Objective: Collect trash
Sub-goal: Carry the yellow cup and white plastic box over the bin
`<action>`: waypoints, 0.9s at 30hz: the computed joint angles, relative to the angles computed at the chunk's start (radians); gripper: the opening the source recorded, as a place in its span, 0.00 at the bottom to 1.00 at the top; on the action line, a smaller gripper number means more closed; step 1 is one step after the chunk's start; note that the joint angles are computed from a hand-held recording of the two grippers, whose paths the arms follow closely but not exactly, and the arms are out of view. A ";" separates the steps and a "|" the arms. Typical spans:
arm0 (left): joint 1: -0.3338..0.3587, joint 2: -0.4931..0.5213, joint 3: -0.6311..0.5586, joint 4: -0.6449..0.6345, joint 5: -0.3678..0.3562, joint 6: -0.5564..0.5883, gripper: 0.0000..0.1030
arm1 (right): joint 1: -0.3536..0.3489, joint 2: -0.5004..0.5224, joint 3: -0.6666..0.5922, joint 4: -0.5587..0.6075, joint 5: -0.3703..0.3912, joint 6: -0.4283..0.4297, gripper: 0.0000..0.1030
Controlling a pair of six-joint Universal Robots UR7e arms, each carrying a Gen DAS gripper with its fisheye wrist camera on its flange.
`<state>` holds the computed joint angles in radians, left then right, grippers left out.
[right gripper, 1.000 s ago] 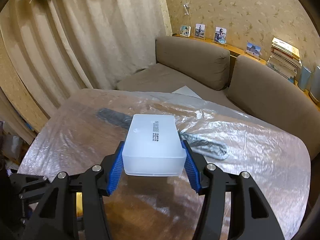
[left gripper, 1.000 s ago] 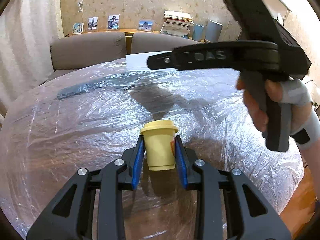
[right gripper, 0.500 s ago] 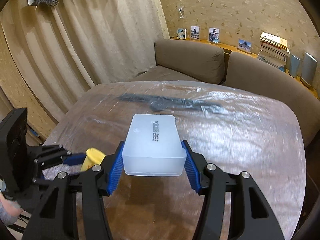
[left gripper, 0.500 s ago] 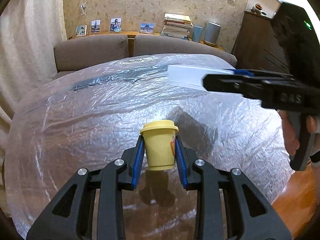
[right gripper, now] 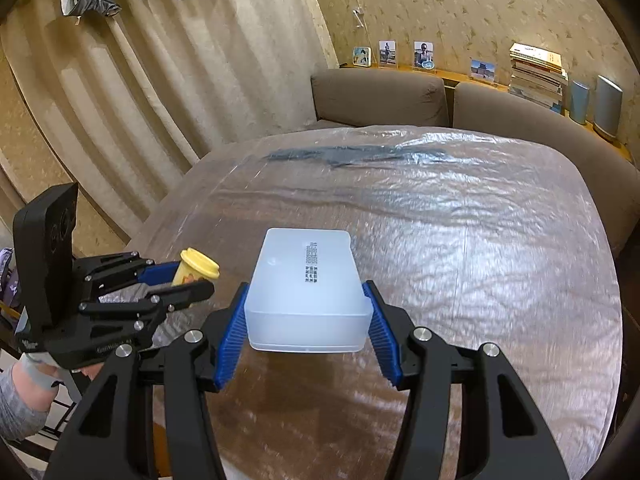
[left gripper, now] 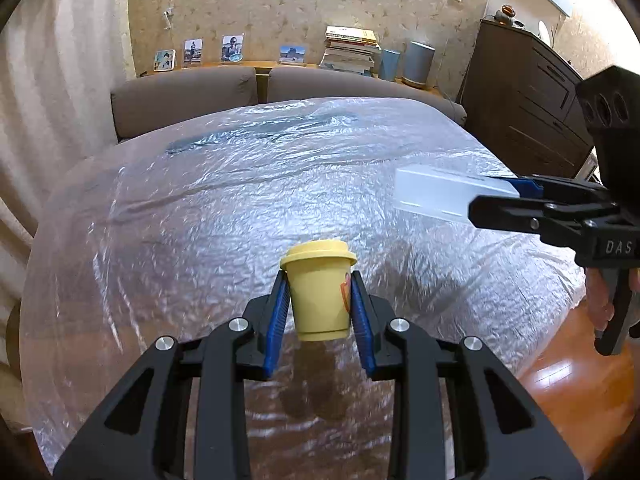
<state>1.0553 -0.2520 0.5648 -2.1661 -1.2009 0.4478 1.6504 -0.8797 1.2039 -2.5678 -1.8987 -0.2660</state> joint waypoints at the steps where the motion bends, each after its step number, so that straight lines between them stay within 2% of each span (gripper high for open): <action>1: 0.000 -0.011 0.019 -0.009 -0.001 0.001 0.31 | 0.001 -0.006 0.010 -0.003 0.002 0.004 0.53; 16: 0.000 -0.168 0.274 -0.094 -0.018 0.023 0.31 | 0.030 -0.155 0.261 -0.064 0.032 0.070 0.53; 27: -0.006 -0.260 0.420 -0.135 -0.035 0.031 0.31 | 0.043 -0.226 0.375 -0.062 0.038 0.112 0.53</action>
